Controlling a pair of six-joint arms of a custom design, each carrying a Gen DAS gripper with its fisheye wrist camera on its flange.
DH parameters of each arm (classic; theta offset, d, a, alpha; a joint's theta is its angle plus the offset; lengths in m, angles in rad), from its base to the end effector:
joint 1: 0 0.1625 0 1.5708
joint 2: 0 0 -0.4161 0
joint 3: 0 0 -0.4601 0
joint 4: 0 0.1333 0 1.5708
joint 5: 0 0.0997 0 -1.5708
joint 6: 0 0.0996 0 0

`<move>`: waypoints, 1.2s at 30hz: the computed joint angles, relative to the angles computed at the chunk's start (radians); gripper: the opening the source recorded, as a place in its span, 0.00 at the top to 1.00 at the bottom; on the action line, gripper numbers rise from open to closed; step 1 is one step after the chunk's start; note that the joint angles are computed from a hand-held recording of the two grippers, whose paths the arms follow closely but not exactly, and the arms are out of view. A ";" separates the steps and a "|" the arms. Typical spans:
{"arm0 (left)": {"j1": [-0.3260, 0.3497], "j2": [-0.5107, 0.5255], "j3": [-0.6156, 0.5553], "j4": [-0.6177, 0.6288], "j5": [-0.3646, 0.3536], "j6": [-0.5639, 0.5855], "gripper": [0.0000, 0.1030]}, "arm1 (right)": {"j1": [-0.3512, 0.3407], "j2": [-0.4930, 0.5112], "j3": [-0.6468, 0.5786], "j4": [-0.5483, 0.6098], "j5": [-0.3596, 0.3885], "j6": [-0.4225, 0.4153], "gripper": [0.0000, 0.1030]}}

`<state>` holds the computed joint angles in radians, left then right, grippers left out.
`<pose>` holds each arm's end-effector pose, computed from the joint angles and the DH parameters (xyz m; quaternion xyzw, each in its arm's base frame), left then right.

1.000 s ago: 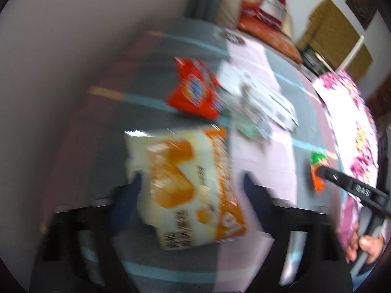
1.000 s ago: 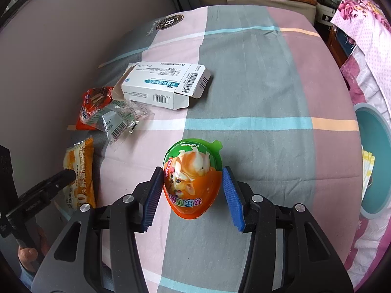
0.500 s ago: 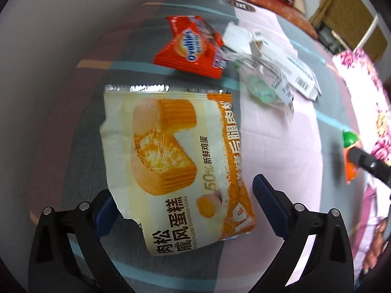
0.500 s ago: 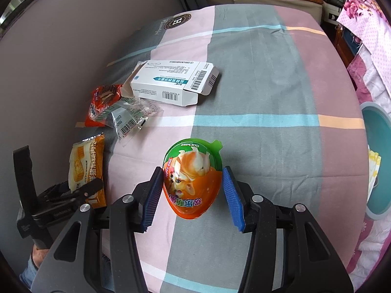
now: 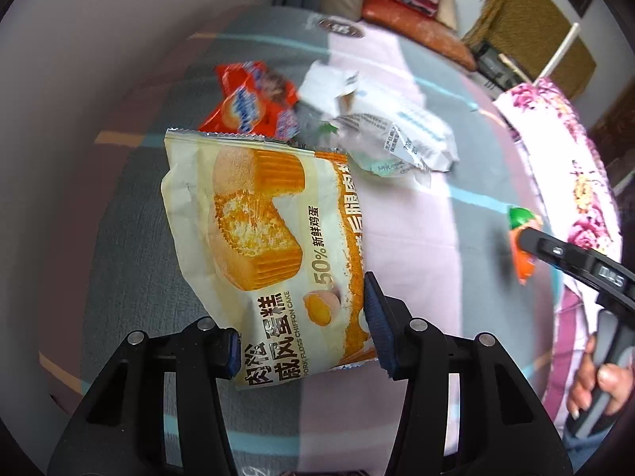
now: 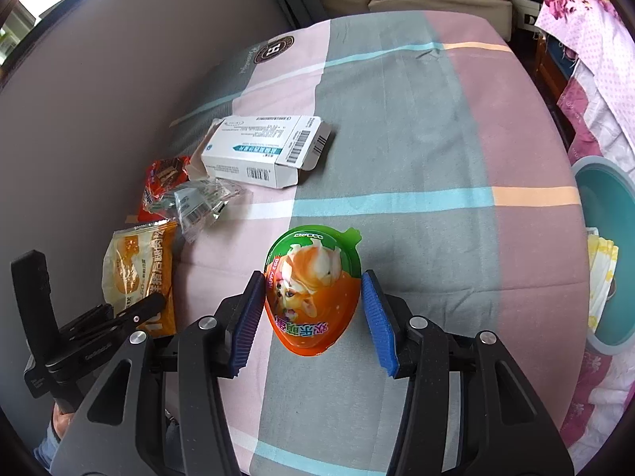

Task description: Collect trash

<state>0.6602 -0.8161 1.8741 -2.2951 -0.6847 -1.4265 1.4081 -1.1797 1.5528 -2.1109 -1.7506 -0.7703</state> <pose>-0.3325 -0.5246 -0.0275 -0.1584 0.8796 -0.3303 0.3036 0.0003 -0.7111 0.2994 0.2898 -0.9493 0.0340 0.1173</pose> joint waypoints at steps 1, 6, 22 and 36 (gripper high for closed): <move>-0.007 0.003 -0.004 -0.002 0.005 0.009 0.50 | -0.002 -0.002 -0.003 0.002 0.009 0.000 0.54; -0.034 0.025 -0.050 -0.025 0.032 0.090 0.50 | -0.012 -0.012 -0.019 0.005 0.051 0.003 0.54; 0.035 0.335 -0.456 -0.207 -0.028 0.652 0.49 | -0.084 -0.012 -0.155 -0.091 0.161 0.097 0.54; 0.081 0.677 -0.996 -0.071 -0.169 0.931 0.48 | -0.191 0.035 -0.359 -0.117 0.187 0.213 0.54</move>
